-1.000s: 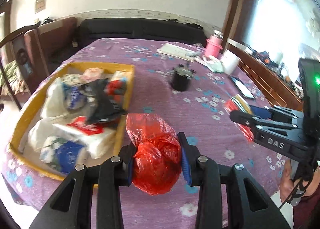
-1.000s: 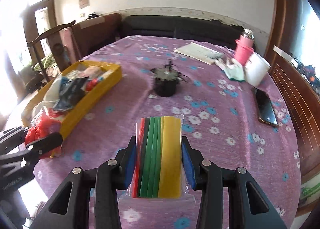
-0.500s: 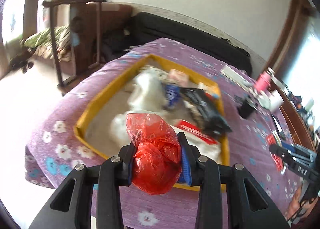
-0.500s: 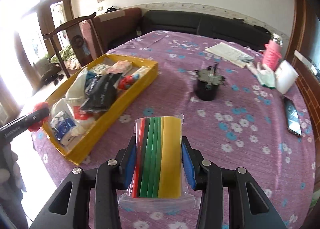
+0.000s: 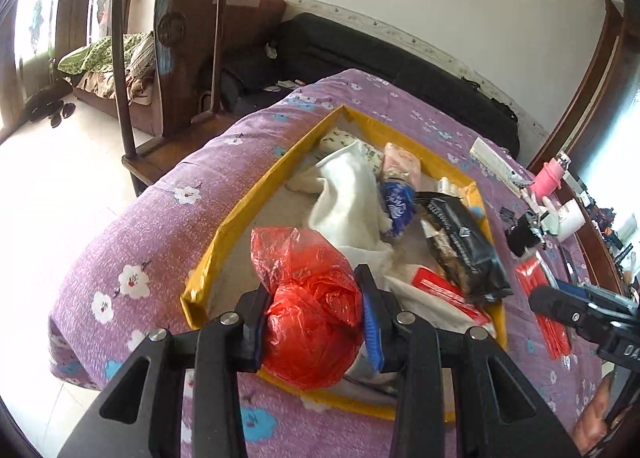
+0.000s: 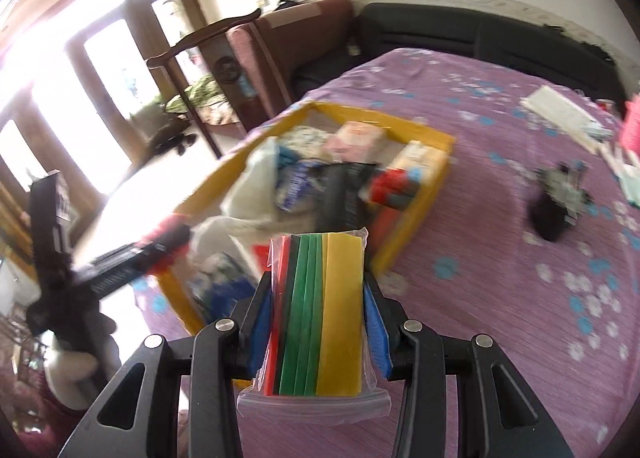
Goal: Organize soft objects
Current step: 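Carry the red bag and striped sponge pack over the yellow tray, then open both grippers to release the red bag and sponge pack into the tray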
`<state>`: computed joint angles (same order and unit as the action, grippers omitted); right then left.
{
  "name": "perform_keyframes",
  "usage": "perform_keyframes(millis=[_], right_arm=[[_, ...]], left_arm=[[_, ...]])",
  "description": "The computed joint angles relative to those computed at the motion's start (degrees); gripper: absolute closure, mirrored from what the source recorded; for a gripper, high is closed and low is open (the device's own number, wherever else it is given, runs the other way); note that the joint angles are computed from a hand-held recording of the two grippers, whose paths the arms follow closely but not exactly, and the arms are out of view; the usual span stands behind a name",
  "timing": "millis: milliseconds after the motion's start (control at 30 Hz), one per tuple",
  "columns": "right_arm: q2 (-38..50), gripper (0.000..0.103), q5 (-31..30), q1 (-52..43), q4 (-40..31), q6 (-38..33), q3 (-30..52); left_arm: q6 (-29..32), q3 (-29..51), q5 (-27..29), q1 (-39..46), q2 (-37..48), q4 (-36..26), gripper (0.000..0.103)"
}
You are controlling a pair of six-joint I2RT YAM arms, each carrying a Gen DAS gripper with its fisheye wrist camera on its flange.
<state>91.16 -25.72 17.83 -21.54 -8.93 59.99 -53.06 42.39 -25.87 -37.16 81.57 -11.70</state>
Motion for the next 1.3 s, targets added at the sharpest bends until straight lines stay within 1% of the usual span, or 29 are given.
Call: perform_keyframes(millis=[133,233,300,367,467,600,667,767,900,1000,1067,1133,1167,1200,1233,1300], right_arm=[[3.58,0.058,3.19,5.44,0.47,1.25,4.28],[7.84,0.058,4.98,8.64,-0.02,2.02,8.76],[11.15,0.058,6.12,10.14,-0.49,2.37,12.0],[14.51,0.058,7.01,11.02,-1.12,3.13,15.07],[19.18,0.058,6.69,10.95,-2.85,4.59,19.38],[23.67,0.058,7.87,11.3,-4.46,5.33,23.76],[24.33,0.058,8.89,11.71,-4.2,5.36,24.32],[24.97,0.058,11.23,12.79,-3.84,5.14,24.94],[25.48,0.058,17.51,14.77,-1.12,3.56,24.59],[26.88,0.057,17.73,14.92,-2.59,3.09,26.71],[26.83,0.055,16.36,14.55,-2.85,2.27,26.94],[24.91,0.037,14.87,13.76,-1.63,3.01,24.91],[23.32,0.034,14.24,13.44,-0.27,3.75,23.02],[21.69,0.027,13.27,12.98,0.99,4.47,21.23],[19.18,0.025,12.47,12.43,2.39,5.16,18.8],[15.19,0.025,12.7,12.04,4.21,5.29,15.12]], left_arm=[[1.77,0.63,2.69,3.01,2.3,0.87,0.068],[1.84,0.36,2.79,4.21,2.65,1.08,0.065],[2.19,0.02,2.98,4.63,2.45,1.92,0.06],[2.69,-0.73,3.79,4.84,1.77,3.43,0.047],[2.8,-1.79,4.36,4.26,0.77,5.29,0.036],[1.75,-4.22,3.5,3.02,-2.59,7.0,0.03],[1.35,-4.79,2.46,2.47,-3.86,7.09,0.026],[1.07,-5.07,0.95,1.92,-5.08,6.19,0.023],[0.64,-5.56,1.03,2.03,-5.67,5.89,0.023],[-0.08,-4.81,0.39,1.25,-5.06,4.63,0.023],[-0.5,-4.45,-0.19,0.3,-5.19,3.77,0.023],[-1.18,-3.85,-2.22,-1.41,-5.72,2.05,0.022],[-1.51,-3.46,-3.83,-2.5,-6.13,0.88,0.02],[-1.92,-3.06,-5.68,-3.81,-6.68,-0.43,0.019],[-2.24,-2.69,-6.85,-4.62,-6.93,-1.3,0.019],[-3.19,-1.58,-10.08,-6.84,-7.55,-3.69,0.018]])
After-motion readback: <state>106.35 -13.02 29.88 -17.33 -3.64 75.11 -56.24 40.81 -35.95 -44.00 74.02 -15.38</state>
